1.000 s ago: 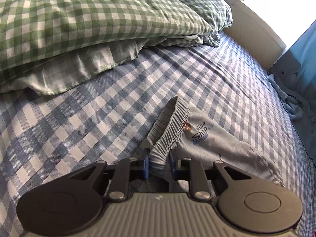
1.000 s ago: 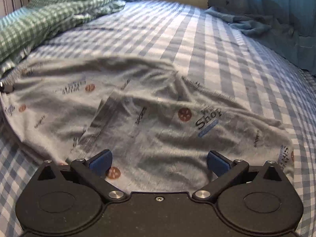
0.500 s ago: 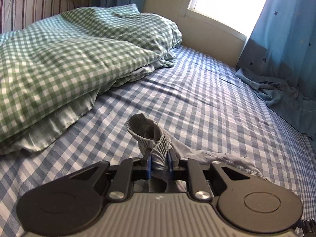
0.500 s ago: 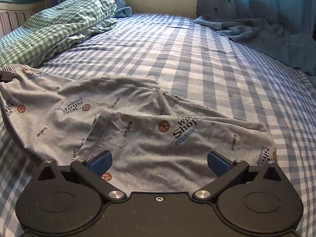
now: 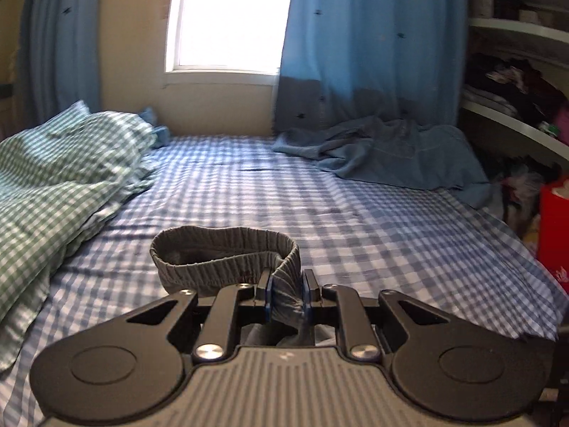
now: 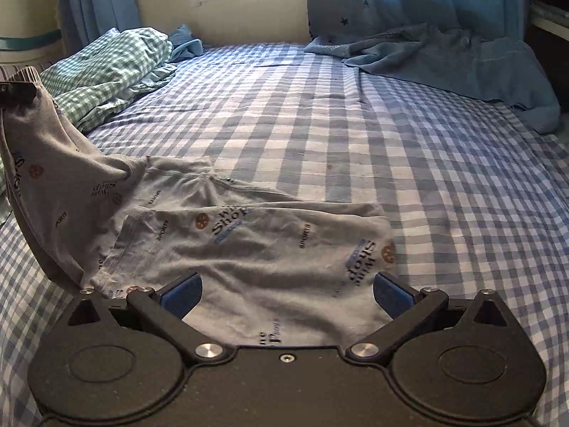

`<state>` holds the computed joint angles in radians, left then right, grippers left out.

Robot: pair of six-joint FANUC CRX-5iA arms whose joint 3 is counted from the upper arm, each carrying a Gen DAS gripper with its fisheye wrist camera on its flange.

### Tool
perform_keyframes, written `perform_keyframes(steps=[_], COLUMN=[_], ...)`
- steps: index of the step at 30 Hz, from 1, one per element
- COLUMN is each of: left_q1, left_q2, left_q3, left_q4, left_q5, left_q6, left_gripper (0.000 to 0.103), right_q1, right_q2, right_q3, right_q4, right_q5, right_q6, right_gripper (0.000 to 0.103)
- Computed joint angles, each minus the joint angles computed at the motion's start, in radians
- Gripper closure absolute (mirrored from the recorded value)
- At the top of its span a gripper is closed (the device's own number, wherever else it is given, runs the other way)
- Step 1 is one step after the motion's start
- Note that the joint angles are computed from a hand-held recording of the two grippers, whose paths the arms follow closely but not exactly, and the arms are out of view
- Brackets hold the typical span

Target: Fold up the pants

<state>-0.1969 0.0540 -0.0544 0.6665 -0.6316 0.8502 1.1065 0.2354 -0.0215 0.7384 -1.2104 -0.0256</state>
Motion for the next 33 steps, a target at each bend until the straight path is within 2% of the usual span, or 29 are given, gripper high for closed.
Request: perform_keyframes(steps=[3,6,9,12,13,15,16,18,21,24,26,28,29,31,33], left_q1=[-0.075,-0.144,-0.206,-0.258,-0.269,-0.279,-0.282,-0.280,-0.264,-0.251,-0.248,-0.249,-0.248,-0.251,-0.262], left_q2=[0.004,0.049,0.096,0.116,0.127,0.139,0.129,0.100,0.075,0.064,0.061,0.061,0.060,0.054,0.065], left_q3=[-0.016,0.011,0.024,-0.008,0.000,0.015,0.001,-0.044,-0.069,-0.089,-0.097,-0.113,-0.122,-0.144,-0.131], left_q4=[0.027,0.006,-0.065,-0.142,-0.182,-0.248,-0.262,-0.266,-0.301,-0.327,-0.333,-0.294,-0.260,-0.217,-0.237], left_q5=[-0.006,-0.081,-0.098,-0.037,-0.033,-0.027,-0.003,0.052,0.045,0.029,0.028,0.037,0.035,0.042,0.030], left_q6=[-0.161,-0.200,-0.133,-0.041,0.023,0.135,0.169,0.194,0.183,0.147,0.116,0.047,-0.007,-0.094,-0.116], left_gripper=[0.086,0.085,0.082,0.074,0.070,0.048,0.043,0.029,0.028,0.029,0.031,0.032,0.032,0.032,0.032], right_q1=[-0.013,-0.024,-0.042,-0.067,-0.077,-0.096,-0.106,-0.129,-0.185,-0.260,-0.305,-0.347,-0.361,-0.381,-0.393], right_q2=[-0.083,-0.157,-0.222,-0.264,-0.274,-0.291,-0.300,-0.323,-0.357,-0.341,-0.287,-0.216,-0.192,-0.151,-0.141], right_q3=[-0.088,-0.167,-0.238,-0.283,-0.293,-0.310,-0.318,-0.343,-0.383,-0.361,-0.286,-0.165,-0.126,-0.066,-0.054], right_q4=[-0.016,-0.026,-0.045,-0.062,-0.067,-0.074,-0.077,-0.071,-0.086,-0.218,-0.389,-0.610,-0.671,-0.742,-0.781], right_q5=[0.018,0.008,0.001,-0.005,-0.004,0.016,0.035,0.108,0.308,0.532,0.616,0.602,0.587,0.561,0.572], right_q6=[-0.017,-0.037,-0.049,-0.031,-0.022,0.000,0.013,0.039,0.087,0.246,0.455,0.695,0.770,0.850,0.861], right_gripper=[0.001,0.001,0.001,0.001,0.001,0.001,0.001,0.001,0.001,0.001,0.004,0.011,0.017,0.021,0.023])
